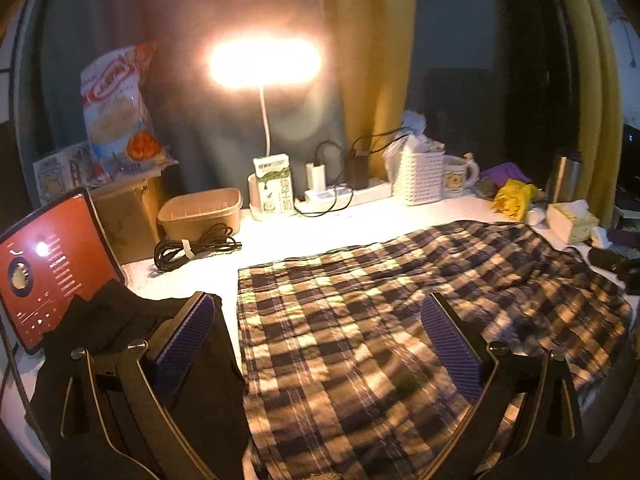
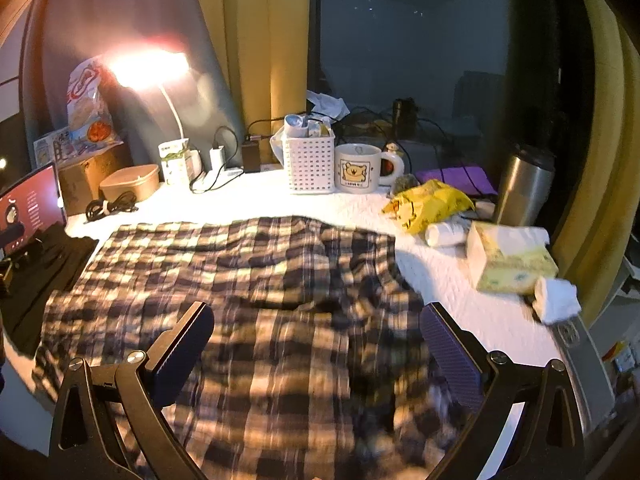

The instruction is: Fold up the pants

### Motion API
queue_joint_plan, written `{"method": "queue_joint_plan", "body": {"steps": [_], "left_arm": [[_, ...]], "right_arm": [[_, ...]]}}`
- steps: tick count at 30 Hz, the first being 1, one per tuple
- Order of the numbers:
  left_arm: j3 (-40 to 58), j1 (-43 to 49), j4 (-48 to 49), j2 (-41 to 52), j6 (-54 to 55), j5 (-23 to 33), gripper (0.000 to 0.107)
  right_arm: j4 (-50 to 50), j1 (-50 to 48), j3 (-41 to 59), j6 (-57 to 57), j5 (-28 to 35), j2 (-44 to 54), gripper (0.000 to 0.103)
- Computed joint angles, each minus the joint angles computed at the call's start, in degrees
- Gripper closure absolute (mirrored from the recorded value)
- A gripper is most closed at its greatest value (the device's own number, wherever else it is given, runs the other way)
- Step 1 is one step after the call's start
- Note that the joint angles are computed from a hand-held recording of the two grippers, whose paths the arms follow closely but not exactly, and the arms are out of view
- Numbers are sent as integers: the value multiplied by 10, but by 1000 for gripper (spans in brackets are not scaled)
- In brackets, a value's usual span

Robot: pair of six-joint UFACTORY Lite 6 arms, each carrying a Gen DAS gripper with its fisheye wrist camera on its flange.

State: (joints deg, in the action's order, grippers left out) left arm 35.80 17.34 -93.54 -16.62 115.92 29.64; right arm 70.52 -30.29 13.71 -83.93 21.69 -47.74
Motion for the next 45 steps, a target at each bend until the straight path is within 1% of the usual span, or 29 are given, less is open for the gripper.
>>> {"method": "queue_joint_plan", "body": {"steps": [3,5,8,12,15,16,20,22,24,25,26,29,30,32,33,34,35,36,37,38,39,40,41,42,43,45], "left_arm": [[69,-25,0,85,-13,-29,5],[114,-40,3,135,-22,-48,5],[186,-61,11,210,-38,-77,5],[293,-76,80,312,-120,-100,5],[391,-87,197,402,-245,-121,6],[418,-90,229,427,-276,-125,6],[544,-102,420,536,-460,-122,8],[615,-107,524,595,-567,-99,10],[690,-108,588,653,-638,-63,13],[722,-110,618,678,-670,-47,14],[740,-113,634,692,-685,-40,14],[764,-125,684,719,-711,-32,14],[769,-126,683,726,-707,-32,13],[757,-122,649,721,-678,-38,14],[752,-119,627,719,-657,-35,17],[748,-114,590,717,-623,-27,24],[730,-113,564,708,-596,-36,27],[702,-115,529,693,-553,-48,38],[683,-117,504,681,-521,-50,52],[655,-122,483,663,-491,-61,58],[640,-126,471,653,-474,-63,73],[630,-129,460,646,-461,-57,88],[627,-133,462,642,-460,-54,94],[617,-137,466,633,-461,-65,97],[614,-142,469,632,-461,-73,99],[599,-142,449,618,-442,-80,100]], "right_arm": [[83,23,60,-85,-30,98,0],[117,30,106,-121,-40,162,0],[136,32,174,-143,-44,243,0],[150,32,266,-168,-54,341,0],[90,19,368,-115,-31,450,0],[81,18,393,-105,-32,476,0],[11,17,524,-39,-43,600,0],[-42,13,596,12,-28,668,0],[-126,12,678,103,-13,747,0],[-146,12,704,127,-6,773,9],[-151,13,724,136,-1,796,18],[-218,24,773,183,18,852,19],[-236,28,780,195,19,862,19],[-268,36,792,208,27,884,19],[-278,38,793,214,25,890,19],[-291,40,802,224,28,904,19],[-300,40,817,235,35,921,24],[-309,40,827,246,41,934,27],[-301,40,830,239,38,943,30],[-272,40,818,208,29,937,35],[-262,41,809,195,22,932,40],[-245,41,800,175,25,926,58],[-229,39,796,157,34,923,71],[-222,41,789,146,36,919,74],[-212,48,765,128,14,903,75],[-189,62,727,96,-20,878,76]]}}
